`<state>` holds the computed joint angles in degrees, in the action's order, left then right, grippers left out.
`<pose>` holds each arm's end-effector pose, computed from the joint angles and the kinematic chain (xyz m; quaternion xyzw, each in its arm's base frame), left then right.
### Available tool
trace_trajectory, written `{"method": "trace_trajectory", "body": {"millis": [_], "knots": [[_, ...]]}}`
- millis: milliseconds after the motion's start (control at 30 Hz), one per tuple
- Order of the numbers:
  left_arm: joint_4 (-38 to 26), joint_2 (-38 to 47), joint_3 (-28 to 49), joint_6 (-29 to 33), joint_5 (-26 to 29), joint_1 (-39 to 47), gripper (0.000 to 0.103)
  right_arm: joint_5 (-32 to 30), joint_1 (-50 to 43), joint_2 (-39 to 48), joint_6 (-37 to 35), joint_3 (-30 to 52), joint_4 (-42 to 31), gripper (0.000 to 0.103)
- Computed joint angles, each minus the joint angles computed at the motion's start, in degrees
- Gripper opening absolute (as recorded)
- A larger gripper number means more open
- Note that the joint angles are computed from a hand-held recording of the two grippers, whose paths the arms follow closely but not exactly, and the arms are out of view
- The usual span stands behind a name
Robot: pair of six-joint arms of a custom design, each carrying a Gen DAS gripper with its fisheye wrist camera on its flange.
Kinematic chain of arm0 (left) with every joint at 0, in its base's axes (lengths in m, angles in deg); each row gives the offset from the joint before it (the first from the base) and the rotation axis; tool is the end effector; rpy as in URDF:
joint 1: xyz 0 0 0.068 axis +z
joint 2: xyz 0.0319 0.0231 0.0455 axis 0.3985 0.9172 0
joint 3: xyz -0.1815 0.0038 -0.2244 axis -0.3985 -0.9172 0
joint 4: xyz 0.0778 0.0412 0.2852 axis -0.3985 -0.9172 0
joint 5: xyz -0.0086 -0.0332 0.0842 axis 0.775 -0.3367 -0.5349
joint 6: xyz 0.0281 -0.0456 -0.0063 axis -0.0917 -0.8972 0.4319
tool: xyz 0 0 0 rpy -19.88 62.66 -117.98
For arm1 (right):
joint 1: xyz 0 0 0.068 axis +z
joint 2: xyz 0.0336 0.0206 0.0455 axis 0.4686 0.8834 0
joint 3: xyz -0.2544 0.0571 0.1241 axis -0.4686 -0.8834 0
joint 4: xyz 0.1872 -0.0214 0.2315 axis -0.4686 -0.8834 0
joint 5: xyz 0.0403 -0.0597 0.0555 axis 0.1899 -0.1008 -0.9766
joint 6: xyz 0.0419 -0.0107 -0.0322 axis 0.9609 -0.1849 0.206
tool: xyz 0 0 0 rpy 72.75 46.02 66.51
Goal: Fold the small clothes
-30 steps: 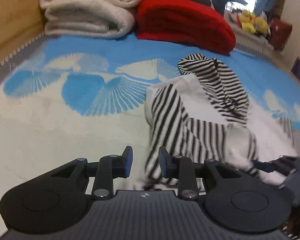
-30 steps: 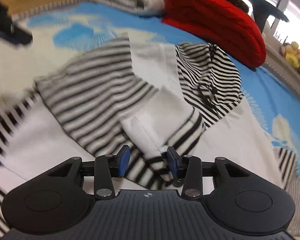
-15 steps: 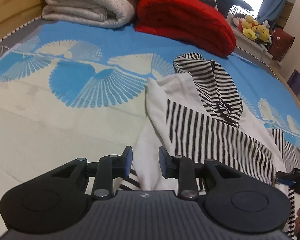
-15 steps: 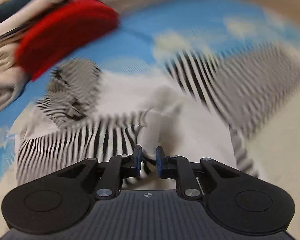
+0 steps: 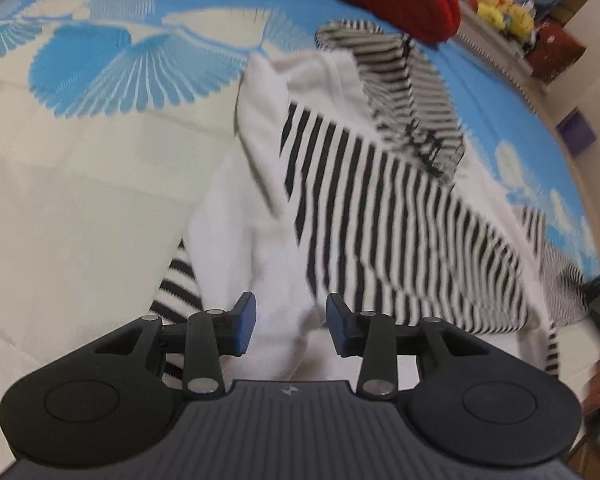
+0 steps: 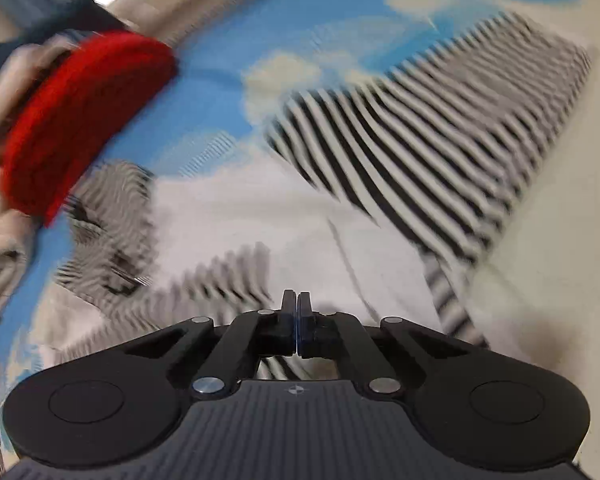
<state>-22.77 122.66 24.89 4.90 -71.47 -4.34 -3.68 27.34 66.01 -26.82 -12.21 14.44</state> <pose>0.2216 -0.1085 0.1862 -0.2813 0.9251 -0.0844 0.2407 0.3608 0.0087 0.1854 0.1042 0.9248 0.2178 0.2939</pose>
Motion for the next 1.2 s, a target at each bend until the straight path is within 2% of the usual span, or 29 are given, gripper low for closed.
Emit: {"method": "trace_trajectory", "body": {"millis": [33,100,133,167,233,267,333,367,400,467,500,600,633,667,700,833,933,967,1033,1100,1133,1200], "knots": [[-1.21,1.6,0.8,0.48,-0.03,-0.08,0.041,-1.85,-0.44,-1.92,0.26,-1.59,3.7,0.0],[-3.82,3.79,1.84,1.62,-0.31,-0.28,0.011,-6.08,-1.78,-5.79,0.96,-5.13,12.69,0.0],[-4.85,4.22,2.03,1.97,-0.32,-0.26,0.009,-7.03,-2.24,-6.68,0.62,-5.97,15.36,0.0],[-5.47,4.05,1.95,2.32,-0.39,-0.15,0.008,-5.95,-2.28,-6.67,-0.34,-5.56,15.08,0.0],[-8.3,4.58,2.66,3.44,-1.96,-0.62,0.005,0.05,-1.6,-3.8,-2.78,-1.35,6.55,0.001],[-10.4,5.35,3.39,3.69,-2.95,-0.85,0.0,2.25,-1.57,-1.39,-2.98,1.43,0.78,0.004],[-14.04,6.83,4.23,3.66,-3.79,-0.32,0.0,2.81,-2.15,1.73,-1.04,4.59,-6.82,0.006],[-14.61,6.43,4.0,3.36,-3.75,0.39,0.0,2.23,-2.61,2.76,0.06,5.56,-9.92,0.012],[-14.42,5.18,3.67,2.92,-4.35,0.76,0.0,1.53,-2.92,3.44,0.72,6.18,-12.31,0.028],[-12.42,0.99,2.61,2.63,-6.83,0.4,0.001,2.08,-2.23,3.77,1.32,6.39,-14.28,0.045],[-11.16,-0.96,2.2,2.93,-8.33,-0.05,0.003,3.26,-1.71,3.66,1.16,6.3,-14.24,0.046],[-7.79,-2.91,1.5,3.36,-8.1,-0.09,0.003,3.94,-0.6,3.38,0.82,4.57,-12.23,0.045],[-6.66,-3.11,1.22,3.53,-7.08,0.12,0.003,4.11,-0.3,3.42,0.89,4.29,-11.49,0.041],[-5.66,-3.09,1.05,3.92,-6.25,0.3,0.003,4.27,-0.16,3.59,0.51,3.77,-10.22,0.019],[-4.54,-2.94,0.89,4.18,-5.83,-0.16,0.003,4.3,0.05,3.68,-0.2,3.19,-8.87,0.006],[-1.51,-1.52,1.56,5.81,-5.85,-1.75,0.003,3.54,1.54,-0.78,-3.06,-0.33,0.03,0.005],[-0.24,-0.38,1.8,5.93,-5.2,-2.42,0.003,0.85,1.68,-8.02,-4.56,-5.84,11.92,0.005],[-0.59,0.33,2.22,5.67,-4.91,-2.75,0.003,1.87,2.19,-9.27,-5.88,-7.02,14.54,0.005],[-1.92,2.94,3.17,5.79,-3.71,-2.49,0.003,6.31,3.16,-7.89,-7.62,-5.76,12.21,0.007],[-3.97,5.0,3.93,5.66,-3.35,-2.41,0.004,14.13,4.48,-1.5,-8.96,0.31,1.27,0.007],[-3.77,4.72,3.79,5.47,-3.58,-2.42,0.004,16.53,4.48,1.18,-7.45,2.39,-2.54,0.01],[-1.95,2.85,2.91,6.15,-4.16,-2.55,0.004,16.71,3.33,1.55,-4.03,2.07,-2.42,0.013]]}}
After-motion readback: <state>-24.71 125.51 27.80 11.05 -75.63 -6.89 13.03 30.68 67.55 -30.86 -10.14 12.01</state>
